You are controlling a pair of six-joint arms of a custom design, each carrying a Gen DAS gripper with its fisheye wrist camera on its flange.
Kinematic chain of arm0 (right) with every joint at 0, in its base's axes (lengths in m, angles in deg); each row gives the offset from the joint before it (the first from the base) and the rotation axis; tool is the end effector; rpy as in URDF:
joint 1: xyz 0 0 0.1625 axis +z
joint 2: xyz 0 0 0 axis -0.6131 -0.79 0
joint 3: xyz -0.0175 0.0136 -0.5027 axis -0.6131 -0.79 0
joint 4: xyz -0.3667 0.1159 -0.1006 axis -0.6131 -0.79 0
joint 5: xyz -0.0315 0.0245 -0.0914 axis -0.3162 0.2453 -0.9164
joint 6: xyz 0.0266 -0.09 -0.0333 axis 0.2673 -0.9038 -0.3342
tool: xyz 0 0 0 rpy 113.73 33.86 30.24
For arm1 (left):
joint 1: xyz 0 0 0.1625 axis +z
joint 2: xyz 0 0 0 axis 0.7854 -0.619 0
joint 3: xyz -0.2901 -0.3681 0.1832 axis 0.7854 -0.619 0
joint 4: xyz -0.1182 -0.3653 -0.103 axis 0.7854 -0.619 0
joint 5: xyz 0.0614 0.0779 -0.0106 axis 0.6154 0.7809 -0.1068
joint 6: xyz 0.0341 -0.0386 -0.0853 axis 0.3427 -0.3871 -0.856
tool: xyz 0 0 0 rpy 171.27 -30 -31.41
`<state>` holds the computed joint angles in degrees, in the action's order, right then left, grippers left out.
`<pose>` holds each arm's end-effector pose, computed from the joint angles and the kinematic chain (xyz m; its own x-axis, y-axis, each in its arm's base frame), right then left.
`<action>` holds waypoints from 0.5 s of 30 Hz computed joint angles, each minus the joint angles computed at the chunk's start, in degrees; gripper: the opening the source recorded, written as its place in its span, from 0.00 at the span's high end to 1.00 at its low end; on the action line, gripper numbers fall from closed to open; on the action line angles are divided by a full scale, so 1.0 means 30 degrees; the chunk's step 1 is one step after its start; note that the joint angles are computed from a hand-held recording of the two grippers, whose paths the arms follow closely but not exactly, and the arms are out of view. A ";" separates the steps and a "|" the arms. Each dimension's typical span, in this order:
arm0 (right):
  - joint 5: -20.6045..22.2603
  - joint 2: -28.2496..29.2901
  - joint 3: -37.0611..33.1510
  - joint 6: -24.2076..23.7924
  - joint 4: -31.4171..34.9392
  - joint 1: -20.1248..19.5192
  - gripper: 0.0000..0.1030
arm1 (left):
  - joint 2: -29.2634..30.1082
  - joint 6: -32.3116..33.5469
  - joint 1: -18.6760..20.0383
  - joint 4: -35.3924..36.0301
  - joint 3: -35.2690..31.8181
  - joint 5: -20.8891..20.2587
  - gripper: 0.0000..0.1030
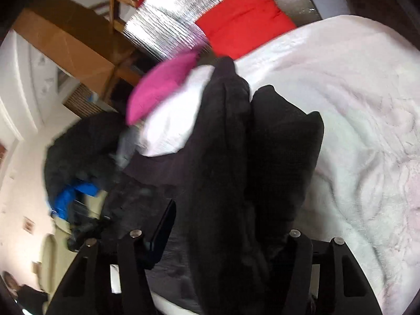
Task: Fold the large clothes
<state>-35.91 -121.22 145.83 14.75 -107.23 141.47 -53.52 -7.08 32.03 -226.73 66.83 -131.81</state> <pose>0.3207 -0.7743 0.1326 -0.9328 -0.3512 0.0808 -0.3597 0.8930 -0.2706 0.0981 -0.6096 0.4554 -0.9683 -0.2186 -0.1205 -0.0841 0.7400 -0.6674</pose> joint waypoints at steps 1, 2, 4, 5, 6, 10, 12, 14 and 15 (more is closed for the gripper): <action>-0.1419 0.0315 -0.0239 0.0251 0.0060 0.0028 0.37 | 0.0348 -0.0439 0.0207 0.0987 -0.0568 0.0512 0.49; -0.2656 0.0576 -0.0577 0.0591 0.0313 0.0098 0.37 | 0.0689 -0.0839 0.0381 0.2065 -0.1167 0.0994 0.42; -0.3755 0.1086 -0.1324 0.1996 0.1230 -0.0446 0.37 | 0.1487 -0.2087 0.1091 0.3932 -0.2452 0.0893 0.30; -0.3104 0.1041 -0.1473 0.2610 0.1612 -0.0708 0.37 | 0.1551 -0.2135 0.1218 0.3666 -0.2502 0.0630 0.29; -0.2459 0.0914 -0.1479 0.2836 0.1672 -0.0897 0.37 | 0.1510 -0.2051 0.1173 0.3453 -0.2494 0.0720 0.29; -0.2824 0.0262 -0.0569 0.2524 0.0597 -0.0770 0.37 | 0.0976 -0.2217 0.0501 0.2262 -0.1393 0.2275 0.29; -0.3415 -0.0155 0.0038 0.2266 -0.0138 -0.0564 0.35 | 0.0519 -0.1778 -0.0186 0.0967 -0.0346 0.3767 0.29; -0.4363 -0.0546 0.0831 0.1810 -0.1446 -0.0298 0.34 | 0.0010 -0.1006 -0.1062 -0.1111 0.1064 0.5685 0.29; -0.4728 -0.0771 0.1061 0.1599 -0.1889 -0.0199 0.34 | -0.0154 -0.0410 -0.1564 -0.2235 0.1749 0.6806 0.29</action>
